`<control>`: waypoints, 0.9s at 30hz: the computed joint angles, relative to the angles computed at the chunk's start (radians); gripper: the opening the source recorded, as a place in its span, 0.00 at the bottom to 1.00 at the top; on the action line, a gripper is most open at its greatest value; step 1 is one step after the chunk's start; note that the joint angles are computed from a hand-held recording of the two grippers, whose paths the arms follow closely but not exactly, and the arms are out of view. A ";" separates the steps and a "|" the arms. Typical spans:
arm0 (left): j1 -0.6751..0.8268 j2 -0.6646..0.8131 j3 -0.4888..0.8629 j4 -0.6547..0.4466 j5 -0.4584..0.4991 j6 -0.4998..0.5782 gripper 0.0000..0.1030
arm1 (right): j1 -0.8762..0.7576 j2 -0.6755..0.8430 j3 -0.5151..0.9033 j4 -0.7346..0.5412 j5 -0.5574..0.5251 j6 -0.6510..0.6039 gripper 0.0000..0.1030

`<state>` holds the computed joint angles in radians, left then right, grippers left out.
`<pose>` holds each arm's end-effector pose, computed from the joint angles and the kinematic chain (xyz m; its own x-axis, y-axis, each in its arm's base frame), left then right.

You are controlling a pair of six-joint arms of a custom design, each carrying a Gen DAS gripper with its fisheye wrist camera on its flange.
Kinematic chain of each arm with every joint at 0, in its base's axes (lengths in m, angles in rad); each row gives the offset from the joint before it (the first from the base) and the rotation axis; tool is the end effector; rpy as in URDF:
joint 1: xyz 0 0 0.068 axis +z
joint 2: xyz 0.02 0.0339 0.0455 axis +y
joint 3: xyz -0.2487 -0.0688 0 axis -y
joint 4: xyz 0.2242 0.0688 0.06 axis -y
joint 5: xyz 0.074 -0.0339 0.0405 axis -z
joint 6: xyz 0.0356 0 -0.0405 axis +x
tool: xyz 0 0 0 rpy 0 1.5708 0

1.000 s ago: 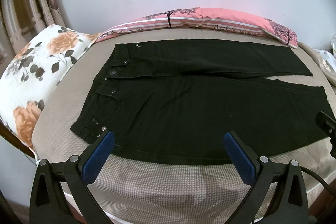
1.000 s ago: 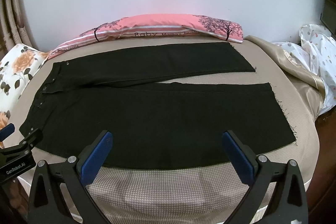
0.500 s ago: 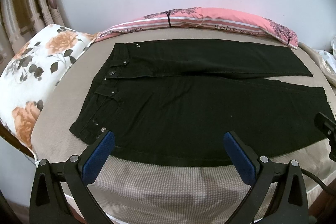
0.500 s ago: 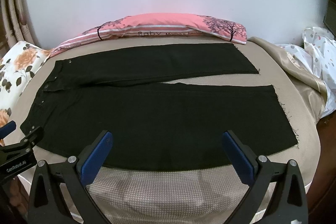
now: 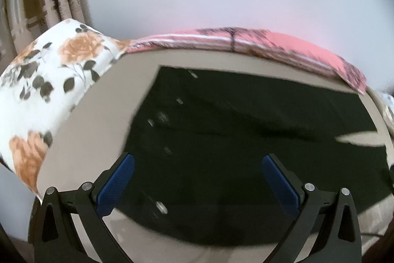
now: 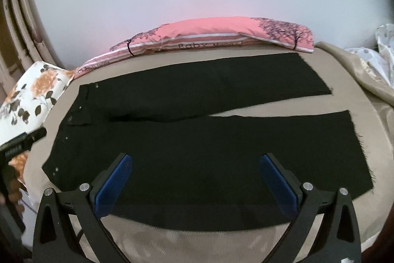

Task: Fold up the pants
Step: 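Grasp the waistband of the black pants with the left tool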

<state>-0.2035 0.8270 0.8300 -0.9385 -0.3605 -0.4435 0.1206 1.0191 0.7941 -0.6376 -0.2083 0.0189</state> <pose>0.1390 -0.0159 0.2708 -0.7052 -0.2645 -0.6578 -0.3526 0.9358 0.0018 0.1901 0.0305 0.2511 -0.7586 -0.0733 -0.6474 -0.2369 0.9567 0.1693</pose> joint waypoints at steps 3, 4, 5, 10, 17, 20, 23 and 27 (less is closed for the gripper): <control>0.298 0.070 0.019 0.122 0.181 0.229 0.97 | 0.002 0.098 0.036 0.062 -0.070 0.030 1.00; 0.370 0.113 0.035 0.151 0.224 0.277 0.95 | 0.010 0.125 0.049 0.073 -0.069 0.037 1.00; 0.454 0.178 0.064 0.183 0.290 0.325 0.89 | 0.024 0.164 0.070 0.087 -0.059 0.049 1.00; 0.675 0.470 0.213 0.272 0.575 0.443 0.68 | 0.078 0.342 0.180 0.134 -0.006 0.095 1.00; 0.828 0.934 0.538 0.192 0.949 0.491 0.47 | 0.141 0.527 0.289 0.154 0.064 0.115 1.00; 0.859 1.116 0.692 0.135 1.027 0.490 0.42 | 0.159 0.590 0.328 0.146 0.085 0.117 1.00; 0.873 1.231 0.799 0.094 1.050 0.506 0.41 | 0.173 0.639 0.359 0.142 0.105 0.116 1.00; 0.876 1.346 0.907 0.036 1.078 0.522 0.40 | 0.188 0.708 0.408 0.137 0.123 0.128 1.00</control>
